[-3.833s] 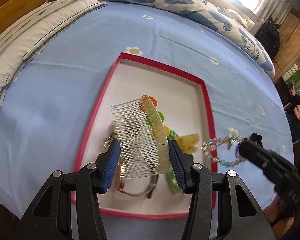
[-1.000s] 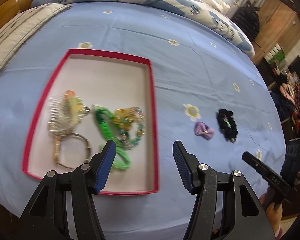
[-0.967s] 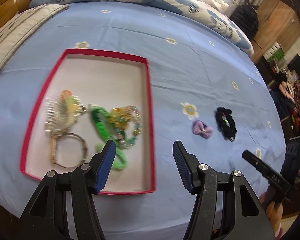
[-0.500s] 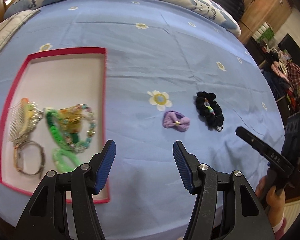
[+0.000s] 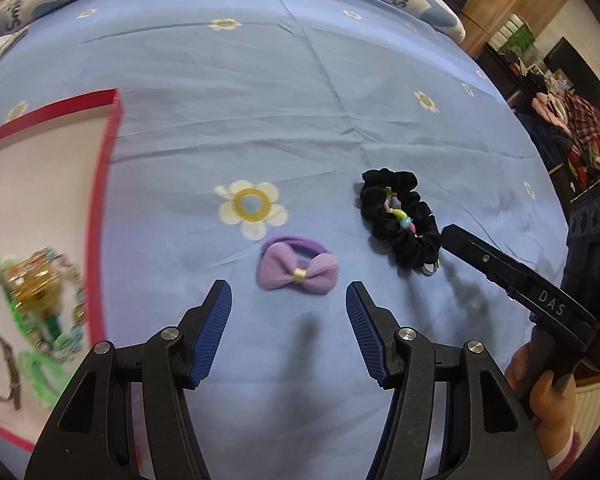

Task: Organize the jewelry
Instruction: 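Grasp the purple bow clip with the left tool while the right tool grasps the black scrunchie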

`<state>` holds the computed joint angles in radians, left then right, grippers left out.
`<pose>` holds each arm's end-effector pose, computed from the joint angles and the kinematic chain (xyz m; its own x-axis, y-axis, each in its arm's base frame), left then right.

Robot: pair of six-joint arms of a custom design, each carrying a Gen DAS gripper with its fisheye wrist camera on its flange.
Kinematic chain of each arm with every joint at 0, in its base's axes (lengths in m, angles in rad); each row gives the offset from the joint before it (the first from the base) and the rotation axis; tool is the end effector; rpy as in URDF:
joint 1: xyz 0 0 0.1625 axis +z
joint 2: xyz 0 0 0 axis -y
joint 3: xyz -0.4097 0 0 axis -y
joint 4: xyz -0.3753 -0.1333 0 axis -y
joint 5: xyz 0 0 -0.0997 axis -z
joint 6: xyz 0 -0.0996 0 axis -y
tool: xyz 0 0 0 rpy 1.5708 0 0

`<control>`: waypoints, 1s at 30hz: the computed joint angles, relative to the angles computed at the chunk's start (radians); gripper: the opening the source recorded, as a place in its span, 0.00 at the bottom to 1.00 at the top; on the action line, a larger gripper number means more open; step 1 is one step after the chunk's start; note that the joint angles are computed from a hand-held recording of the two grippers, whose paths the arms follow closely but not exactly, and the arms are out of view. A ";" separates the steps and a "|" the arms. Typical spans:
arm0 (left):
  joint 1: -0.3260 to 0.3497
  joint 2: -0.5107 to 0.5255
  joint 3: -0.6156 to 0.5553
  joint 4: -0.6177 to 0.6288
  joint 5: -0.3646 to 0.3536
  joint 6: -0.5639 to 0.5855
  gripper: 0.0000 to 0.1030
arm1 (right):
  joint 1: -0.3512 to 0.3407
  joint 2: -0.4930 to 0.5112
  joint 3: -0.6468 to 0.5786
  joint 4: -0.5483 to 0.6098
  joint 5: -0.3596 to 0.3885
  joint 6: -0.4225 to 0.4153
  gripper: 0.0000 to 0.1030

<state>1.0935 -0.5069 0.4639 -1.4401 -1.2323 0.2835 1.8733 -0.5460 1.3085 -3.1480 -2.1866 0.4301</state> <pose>-0.2309 -0.8085 0.2752 -0.6636 0.6883 -0.2931 0.6700 0.7211 0.1766 0.2955 -0.6925 0.1328 -0.9073 0.4167 0.0569 0.1913 0.5294 -0.8265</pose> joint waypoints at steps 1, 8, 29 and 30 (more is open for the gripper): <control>-0.002 0.006 0.003 -0.004 0.007 0.002 0.57 | -0.004 0.001 -0.002 0.002 0.005 0.000 0.45; -0.010 -0.005 0.091 -0.077 0.061 0.045 0.37 | -0.026 0.017 -0.036 0.052 0.040 0.001 0.23; 0.022 -0.098 0.043 -0.106 -0.026 0.040 0.18 | 0.042 0.059 -0.110 0.026 0.088 -0.072 0.08; 0.025 -0.105 0.040 -0.106 -0.027 0.037 0.18 | 0.045 0.062 -0.117 0.028 0.092 -0.075 0.08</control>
